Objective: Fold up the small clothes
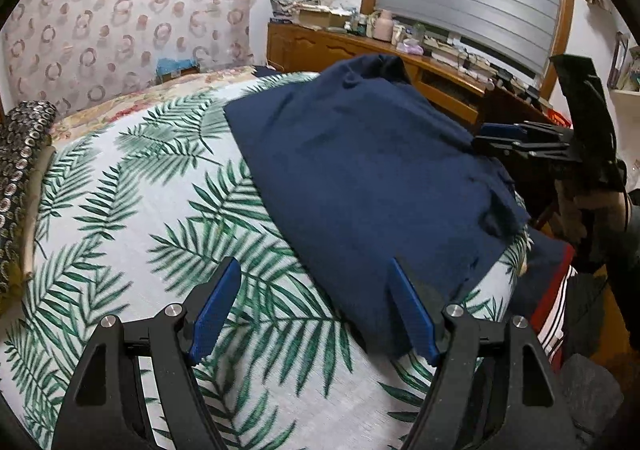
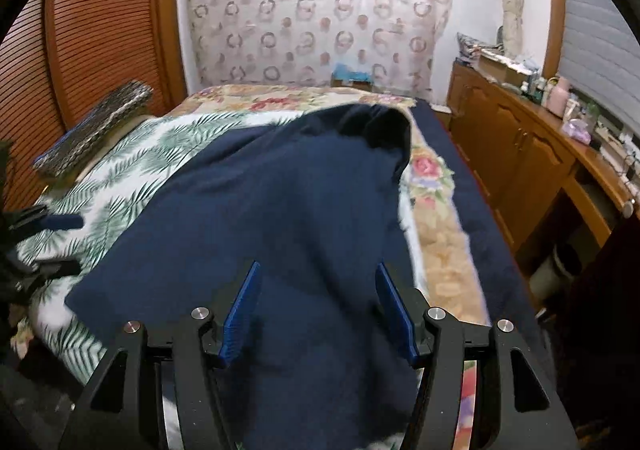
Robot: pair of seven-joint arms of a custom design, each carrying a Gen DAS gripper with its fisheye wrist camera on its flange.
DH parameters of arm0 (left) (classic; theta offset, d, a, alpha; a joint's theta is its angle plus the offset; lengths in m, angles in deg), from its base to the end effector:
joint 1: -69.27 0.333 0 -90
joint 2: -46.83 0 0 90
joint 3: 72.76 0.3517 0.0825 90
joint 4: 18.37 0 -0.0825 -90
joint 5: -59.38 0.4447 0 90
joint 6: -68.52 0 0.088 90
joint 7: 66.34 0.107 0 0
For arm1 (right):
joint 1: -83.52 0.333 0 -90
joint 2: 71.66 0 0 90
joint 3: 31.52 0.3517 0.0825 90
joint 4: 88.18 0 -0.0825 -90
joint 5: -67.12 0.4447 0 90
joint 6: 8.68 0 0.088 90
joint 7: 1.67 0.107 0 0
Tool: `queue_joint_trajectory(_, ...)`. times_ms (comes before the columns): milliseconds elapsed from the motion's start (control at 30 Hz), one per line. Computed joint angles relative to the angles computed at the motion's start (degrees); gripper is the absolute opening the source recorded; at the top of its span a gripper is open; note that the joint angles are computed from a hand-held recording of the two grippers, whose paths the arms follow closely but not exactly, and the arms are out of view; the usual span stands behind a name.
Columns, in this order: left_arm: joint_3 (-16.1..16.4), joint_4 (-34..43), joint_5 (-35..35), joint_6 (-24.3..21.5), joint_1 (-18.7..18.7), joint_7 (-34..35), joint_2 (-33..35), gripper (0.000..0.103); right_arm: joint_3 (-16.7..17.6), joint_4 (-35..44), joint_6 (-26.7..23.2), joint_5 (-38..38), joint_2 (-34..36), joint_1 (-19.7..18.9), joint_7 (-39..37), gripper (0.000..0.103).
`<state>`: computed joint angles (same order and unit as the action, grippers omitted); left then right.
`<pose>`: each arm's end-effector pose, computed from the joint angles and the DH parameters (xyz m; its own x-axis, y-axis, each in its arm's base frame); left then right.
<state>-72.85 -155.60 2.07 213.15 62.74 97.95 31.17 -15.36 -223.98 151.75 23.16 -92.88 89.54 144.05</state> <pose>0.5245 -0.0526 0.4636 -0.6665 -0.7350 0.1243 -0.5775 0.4036 -0.7097 0.4690 0.2396 0.5460 0.0396 -0.9974 0.0608 -0.5934 -0.0725 -0.8016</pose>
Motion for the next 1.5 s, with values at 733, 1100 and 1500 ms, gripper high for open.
queue_joint_trajectory(733, 0.54, -1.64, 5.92, -5.44, 0.44, -1.27, -1.94, 0.057, -3.5, -7.0, -4.48, 14.22, -7.35, 0.21, -10.53, 0.061)
queue_joint_trajectory(1100, 0.75, -0.76, 7.61, -11.71, 0.56, -2.09, -1.59, 0.016, 0.18, -7.05, -3.76, 13.89, -8.71, -1.73, -9.68, 0.061)
queue_joint_trajectory(1500, 0.8, 6.32, -2.88, -14.61, -0.23, 0.81, -1.33, 0.007, 1.02, -7.1, 6.1, 13.08, -5.88, 2.38, -12.81, 0.073)
